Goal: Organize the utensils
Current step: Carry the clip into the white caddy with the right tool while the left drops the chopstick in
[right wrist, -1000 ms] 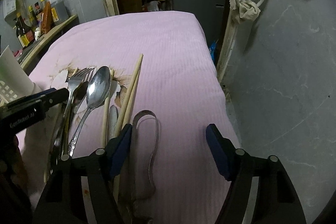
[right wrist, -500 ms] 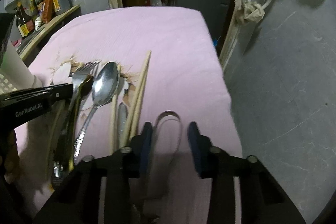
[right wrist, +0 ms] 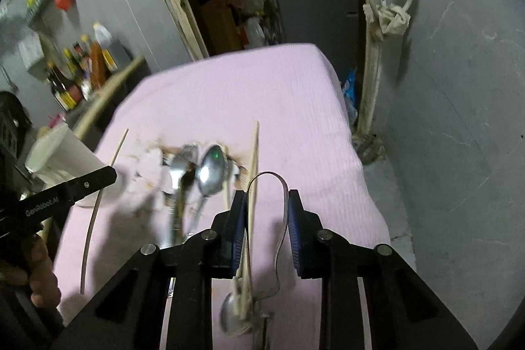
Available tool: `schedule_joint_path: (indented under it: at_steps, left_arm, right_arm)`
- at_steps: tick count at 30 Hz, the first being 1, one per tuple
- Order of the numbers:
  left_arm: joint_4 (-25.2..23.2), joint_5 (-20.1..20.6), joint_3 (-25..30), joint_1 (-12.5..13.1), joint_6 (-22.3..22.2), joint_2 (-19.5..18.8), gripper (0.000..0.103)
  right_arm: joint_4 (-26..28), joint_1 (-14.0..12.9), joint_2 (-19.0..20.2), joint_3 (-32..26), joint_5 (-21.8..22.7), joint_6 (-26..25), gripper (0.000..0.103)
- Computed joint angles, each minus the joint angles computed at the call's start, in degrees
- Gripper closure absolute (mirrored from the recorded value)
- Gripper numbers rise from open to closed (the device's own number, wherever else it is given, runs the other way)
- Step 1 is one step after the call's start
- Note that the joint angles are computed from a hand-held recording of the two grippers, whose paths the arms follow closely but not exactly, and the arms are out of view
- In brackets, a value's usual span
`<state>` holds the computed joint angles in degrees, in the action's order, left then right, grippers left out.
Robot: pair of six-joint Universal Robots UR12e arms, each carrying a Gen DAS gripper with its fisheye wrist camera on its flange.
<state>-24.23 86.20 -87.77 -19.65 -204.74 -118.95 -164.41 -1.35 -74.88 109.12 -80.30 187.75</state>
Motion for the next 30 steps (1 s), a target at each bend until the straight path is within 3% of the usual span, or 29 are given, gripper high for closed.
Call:
schedule_joint_path:
  at_steps: [9,17,23,30]
  left_arm:
    - [9.8,-0.9,-4.9,1.1,-1.0,4.1,0.098]
    - [17.9,-2.1,-8.4,5.1,-2.0,7.4,0.098]
    - [23.0,-1.6,-9.3,8.3,-3.0,8.7,0.098]
    - [29.1,2.4,-9.1,11.9,-7.4,7.9,0.098]
  right_arm:
    - [-4.0,1.1,-2.8,1.7,-2.8,1.9,0.082]
    - [-6.8,4.4,-3.5,-1.1,-4.9,0.5,0.082]
    - [-10.6,5.5,-2.2,-5.1,0.6,0.4,0.082]
    - [-16.4,7.3,1.9,-11.3,9.5,3.7,0.082]
